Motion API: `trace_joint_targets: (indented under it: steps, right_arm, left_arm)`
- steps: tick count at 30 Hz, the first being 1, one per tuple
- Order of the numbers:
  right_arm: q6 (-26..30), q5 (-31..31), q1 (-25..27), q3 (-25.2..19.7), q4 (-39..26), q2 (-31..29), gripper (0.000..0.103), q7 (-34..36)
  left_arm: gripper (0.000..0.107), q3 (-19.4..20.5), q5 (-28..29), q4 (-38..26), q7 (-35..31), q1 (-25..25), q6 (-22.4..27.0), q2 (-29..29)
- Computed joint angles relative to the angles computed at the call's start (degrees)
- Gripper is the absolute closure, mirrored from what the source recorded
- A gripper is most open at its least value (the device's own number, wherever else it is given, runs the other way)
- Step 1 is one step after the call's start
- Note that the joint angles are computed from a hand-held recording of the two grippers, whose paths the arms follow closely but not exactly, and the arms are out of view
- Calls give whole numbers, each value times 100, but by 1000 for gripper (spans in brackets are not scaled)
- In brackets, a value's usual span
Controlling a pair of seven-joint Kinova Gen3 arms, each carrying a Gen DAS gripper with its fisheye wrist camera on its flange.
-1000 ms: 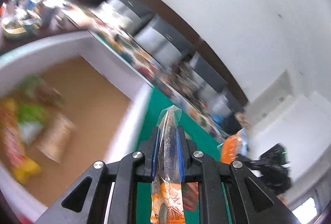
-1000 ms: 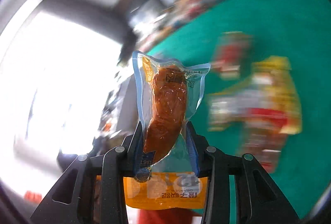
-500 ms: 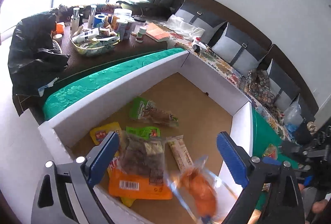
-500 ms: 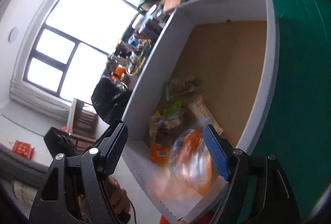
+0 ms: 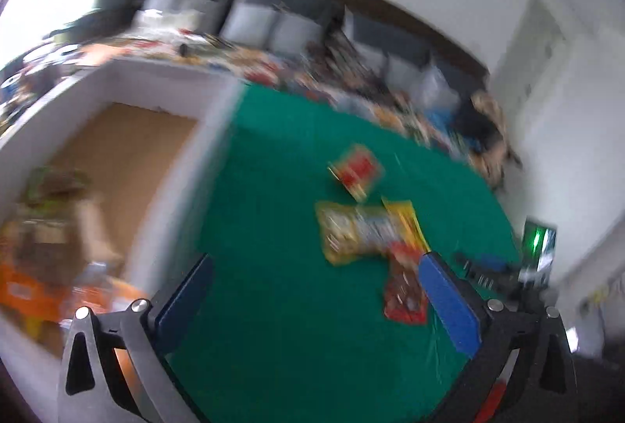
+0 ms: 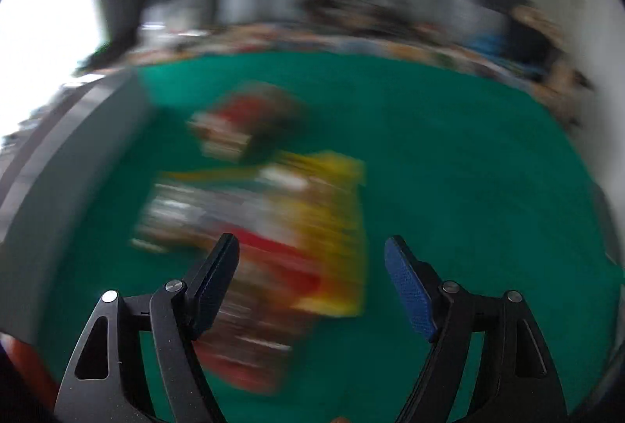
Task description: Organize snacks
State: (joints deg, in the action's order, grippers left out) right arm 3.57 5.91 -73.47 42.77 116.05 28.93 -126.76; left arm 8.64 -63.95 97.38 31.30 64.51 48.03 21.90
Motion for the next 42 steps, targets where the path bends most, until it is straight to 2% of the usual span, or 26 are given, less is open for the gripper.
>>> trace_joint_targets:
  steps: [3,5,6,9,12,16,20,24,42]
  right_arm:
    - [-73,-57,208,463,460,142,23,-52]
    - [-66,-110,518,453,551,152,23,39]
    - [-21,-171,765,380,559,210,23,3]
    - [58,-206,1284,54,509,195,23,-36]
    - [-499,-243,1690,-177,848,66,22,73]
    - [-630,-502,1668,-184,1010,-38,17,314]
    - [-492,-842,1448,-73,953,-35,16,589]
    - [-484,-1074,1440,-59,960,-45,15,824]
    - [-484,-1530,1394,11,1036,-84,12,1309]
  left_arm:
    - [5,645,306,-636,-699,-667,-67,707]
    - [5,771,701,-1022,-1165,-942,30,1129]
    - [5,674,899,-1152,-1348,-959,71,1266]
    - [5,-3,1574,-1622,-1851,-711,269,1660]
    - [5,-372,1849,-1895,-2095,-618,432,1934]
    - [5,-631,2094,-2370,-2684,-497,866,2308]
    - [5,-989,2301,-2324,-2822,-291,712,2303]
    - [5,-1194,2448,-2289,-2894,-178,629,2299]
    - [5,-1354,2583,-2312,-2980,-98,577,2316]
